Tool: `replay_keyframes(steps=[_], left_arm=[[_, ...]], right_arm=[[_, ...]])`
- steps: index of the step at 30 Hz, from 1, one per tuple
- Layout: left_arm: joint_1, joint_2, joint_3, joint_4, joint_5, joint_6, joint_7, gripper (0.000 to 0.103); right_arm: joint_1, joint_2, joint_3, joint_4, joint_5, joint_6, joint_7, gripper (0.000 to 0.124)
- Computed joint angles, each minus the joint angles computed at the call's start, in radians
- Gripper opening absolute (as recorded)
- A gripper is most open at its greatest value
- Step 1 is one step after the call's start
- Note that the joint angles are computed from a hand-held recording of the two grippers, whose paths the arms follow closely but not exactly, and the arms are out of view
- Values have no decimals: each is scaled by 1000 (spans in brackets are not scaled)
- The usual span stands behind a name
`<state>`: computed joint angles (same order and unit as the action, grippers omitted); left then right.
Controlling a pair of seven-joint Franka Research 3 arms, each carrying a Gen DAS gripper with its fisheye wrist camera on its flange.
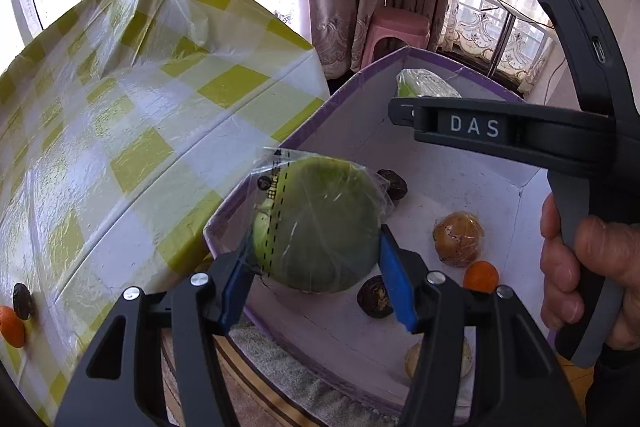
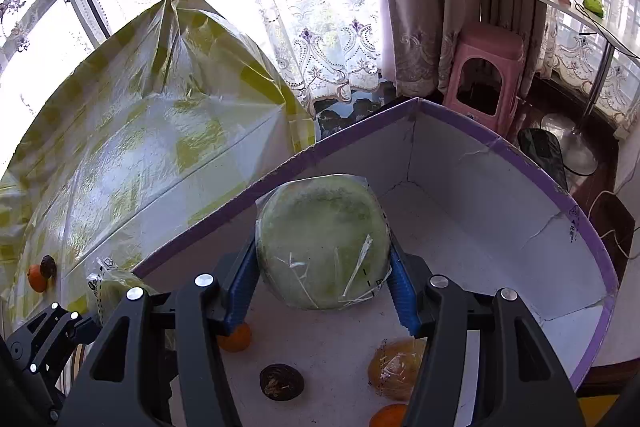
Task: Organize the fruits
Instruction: 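Open the left tool releasing its fruit while the right tool releases the cabbage, then move both tools back to the orange and dark date on the table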
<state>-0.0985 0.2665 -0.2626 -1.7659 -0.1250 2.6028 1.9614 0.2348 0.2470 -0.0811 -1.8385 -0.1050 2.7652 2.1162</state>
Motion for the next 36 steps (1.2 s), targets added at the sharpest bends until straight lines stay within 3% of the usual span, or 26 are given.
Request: replay_keyframes(steps=[8, 16, 24, 27, 36], left_arm=[[-38, 103, -3, 118, 92, -127, 49, 58], [-60, 149, 3, 164, 147, -185, 53, 58], [-56, 163, 2, 180, 147, -183, 33, 59], [-48, 156, -1, 175, 135, -169, 30, 64], [-24, 122, -12, 126, 99, -110, 49, 71]], right_arm=[[-23, 57, -9, 53, 35, -90, 34, 57], [-24, 85, -12, 88, 45, -140, 54, 57], [-27, 91, -4, 93, 58, -141, 37, 58], [-14, 81, -15, 86, 32, -126, 52, 66], [-14, 59, -20, 55, 19, -91, 67, 71]])
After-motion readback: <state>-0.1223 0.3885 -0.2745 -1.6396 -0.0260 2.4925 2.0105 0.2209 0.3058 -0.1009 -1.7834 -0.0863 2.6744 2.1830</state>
